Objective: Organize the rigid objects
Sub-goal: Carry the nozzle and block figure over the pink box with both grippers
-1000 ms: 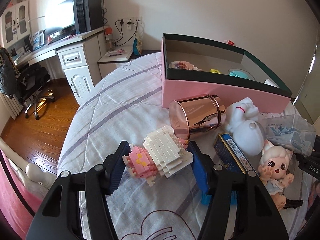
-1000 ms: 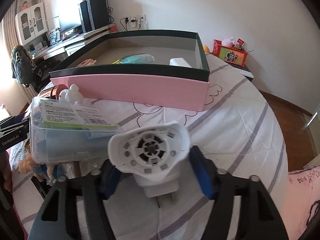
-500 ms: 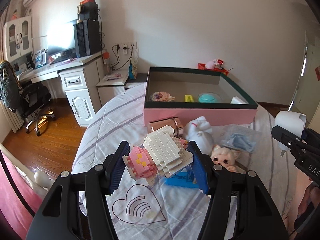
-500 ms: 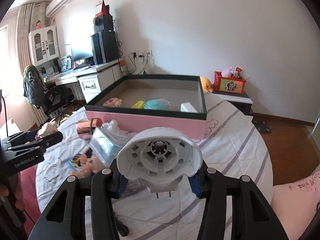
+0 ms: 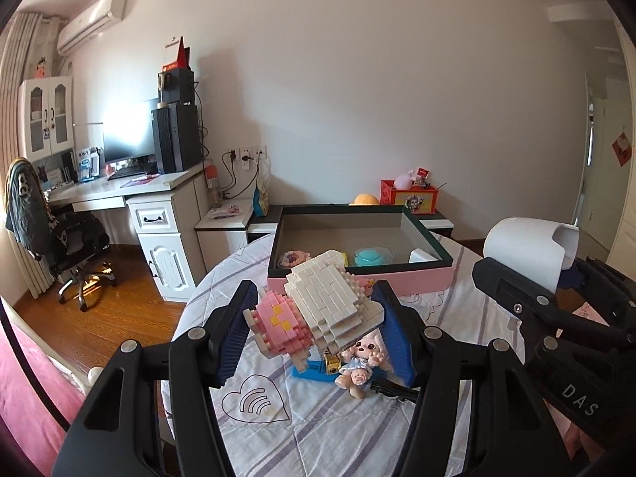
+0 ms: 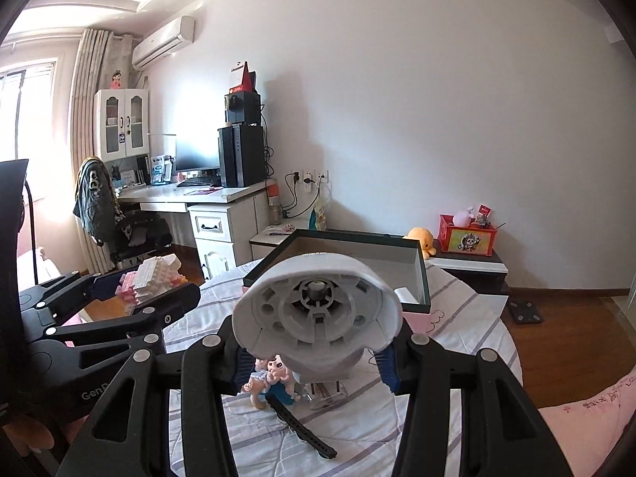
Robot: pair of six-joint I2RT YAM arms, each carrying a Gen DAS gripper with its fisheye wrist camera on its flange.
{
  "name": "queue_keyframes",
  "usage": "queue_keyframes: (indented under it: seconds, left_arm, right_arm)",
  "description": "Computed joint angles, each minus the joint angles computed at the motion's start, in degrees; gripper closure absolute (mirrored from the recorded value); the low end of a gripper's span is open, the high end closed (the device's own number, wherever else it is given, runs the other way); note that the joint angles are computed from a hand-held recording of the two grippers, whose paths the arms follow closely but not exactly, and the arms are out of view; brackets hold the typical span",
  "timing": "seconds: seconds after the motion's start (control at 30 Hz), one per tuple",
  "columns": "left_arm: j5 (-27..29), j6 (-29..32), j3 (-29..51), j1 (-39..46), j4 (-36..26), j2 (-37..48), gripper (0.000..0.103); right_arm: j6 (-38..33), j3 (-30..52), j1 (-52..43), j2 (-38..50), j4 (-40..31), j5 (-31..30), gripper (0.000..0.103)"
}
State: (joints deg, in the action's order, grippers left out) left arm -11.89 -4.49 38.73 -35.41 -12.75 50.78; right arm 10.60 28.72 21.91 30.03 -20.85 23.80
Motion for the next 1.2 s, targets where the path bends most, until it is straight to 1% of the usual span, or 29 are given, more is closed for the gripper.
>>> queue_keyframes:
  seconds: [0.07,0.17,0.4,0.5,0.67,0.77,0.83,0.9,1.0,1.07,1.17,1.2]
  left_arm:
    - [-2.0,0.0,0.1,-1.7,-0.9,-1.6,0.042]
    - [-3.0,-0.1,0.3,-2.9,-1.8,-2.9,0.042]
    - [-4.4,0.1,0.8,-4.0,-1.3,-2.5,0.042]
    - [-4.6,0.7,1.7,-3.6,0.4,-0.1,0.042]
    - [-2.7,2.8,5.3,-1.7,4.6,7.0,0.042]
    - [-1.1,4.4,9.3,0.2,7.7,13.6,0.042]
    - [0.6,5.2,13.4,2.0,8.6,19.3,0.042]
    - [2.0,6.1,17.8,3.5,9.7,25.2,0.042]
    - [5.7,6.6,27.2,6.1,8.1,35.4,0.042]
    - [6.2,7.5,34.0,6.8,6.7,42.7,0.042]
    - [8.3,7.4,46.1,8.1,1.2,53.8,0.042]
    - [9.4,7.3,50.2,8.6,-0.6,57.4,0.042]
  right_arm:
    - [0.5,0.1,2.1,-1.4,-1.0,2.5,0.052]
    - [1.3,0.7,4.1,-2.5,-2.8,4.5,0.052]
    - [0.8,0.6,4.0,-3.9,-3.8,4.1,0.052]
    - [-0.5,0.9,1.5,-2.6,-2.6,1.4,0.052]
    - [-4.6,2.1,-7.2,3.1,2.9,-6.5,0.052]
    - [-6.9,3.9,-14.1,10.0,8.2,-13.5,0.052]
    - [-8.2,6.2,-18.1,16.2,11.6,-18.1,0.052]
    - [-10.0,9.0,-20.3,22.9,14.8,-19.7,0.052]
    - [-11.9,15.2,-24.1,33.9,17.3,-24.3,0.052]
    - [-13.0,19.5,-25.9,40.8,18.3,-26.4,0.052]
    - [-14.1,26.2,-27.6,51.0,18.7,-27.9,0.052]
    - [-14.2,29.4,-28.5,55.0,17.5,-29.0,0.052]
